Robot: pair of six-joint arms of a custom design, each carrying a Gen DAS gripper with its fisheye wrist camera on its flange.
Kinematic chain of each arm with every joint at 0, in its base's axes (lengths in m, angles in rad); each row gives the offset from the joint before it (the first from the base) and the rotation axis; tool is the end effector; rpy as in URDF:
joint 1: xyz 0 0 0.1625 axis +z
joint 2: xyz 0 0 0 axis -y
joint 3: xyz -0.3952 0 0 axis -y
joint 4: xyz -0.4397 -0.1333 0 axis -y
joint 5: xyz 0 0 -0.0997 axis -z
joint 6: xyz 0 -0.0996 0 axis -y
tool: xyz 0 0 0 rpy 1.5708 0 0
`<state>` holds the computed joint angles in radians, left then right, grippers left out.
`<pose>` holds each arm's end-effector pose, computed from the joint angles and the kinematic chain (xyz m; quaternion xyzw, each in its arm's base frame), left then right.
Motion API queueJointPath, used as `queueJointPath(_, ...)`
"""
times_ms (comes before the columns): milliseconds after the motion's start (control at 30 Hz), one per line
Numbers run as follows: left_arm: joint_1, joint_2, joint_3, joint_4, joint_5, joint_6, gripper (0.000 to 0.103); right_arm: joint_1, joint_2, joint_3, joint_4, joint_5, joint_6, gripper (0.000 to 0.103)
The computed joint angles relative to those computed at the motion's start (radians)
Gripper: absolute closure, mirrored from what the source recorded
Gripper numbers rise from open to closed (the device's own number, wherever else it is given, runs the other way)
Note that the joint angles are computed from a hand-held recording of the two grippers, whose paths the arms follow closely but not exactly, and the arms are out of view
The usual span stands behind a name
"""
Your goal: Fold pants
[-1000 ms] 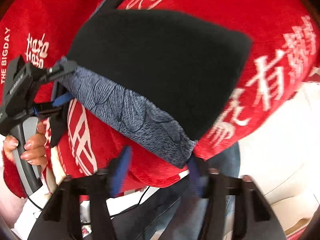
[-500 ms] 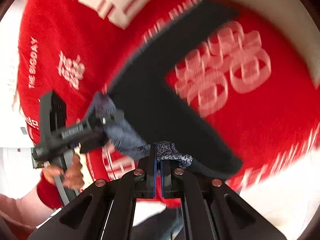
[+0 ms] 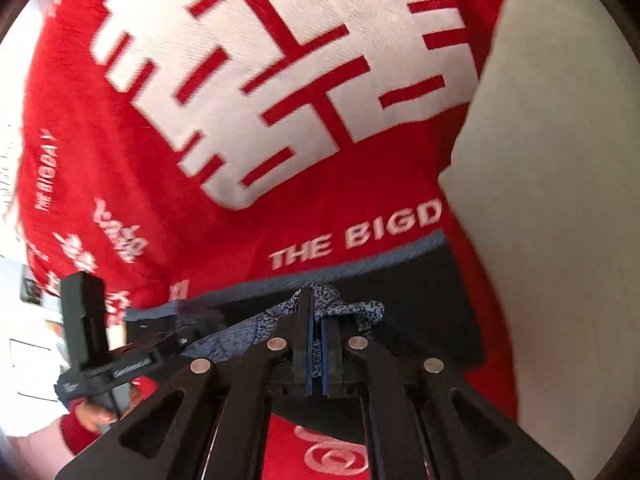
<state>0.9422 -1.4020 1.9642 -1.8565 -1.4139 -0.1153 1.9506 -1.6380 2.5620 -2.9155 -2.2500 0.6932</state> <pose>-0.1780 -0.4980 0.1958 0.2611 0.9523 0.0998 0.1222 0.1996 -0.3091 0.1759 -0.2126 -0.9000 0.3357 0.1794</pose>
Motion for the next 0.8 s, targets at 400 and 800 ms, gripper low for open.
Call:
queueJointPath(400, -0.042, 0.044, -0.016, -0.043, 0.155, -0.023, 0.039, -0.186, 0.013, -0.023, 0.117, -0.015, -0.095, 0.064)
queueJointPath(800, -0.027, 0.031, 0.006, 0.08, 0.311, 0.013, 0.039, -0.041, -0.073, 0.008, 0.255, -0.064, 0.135, 0.04)
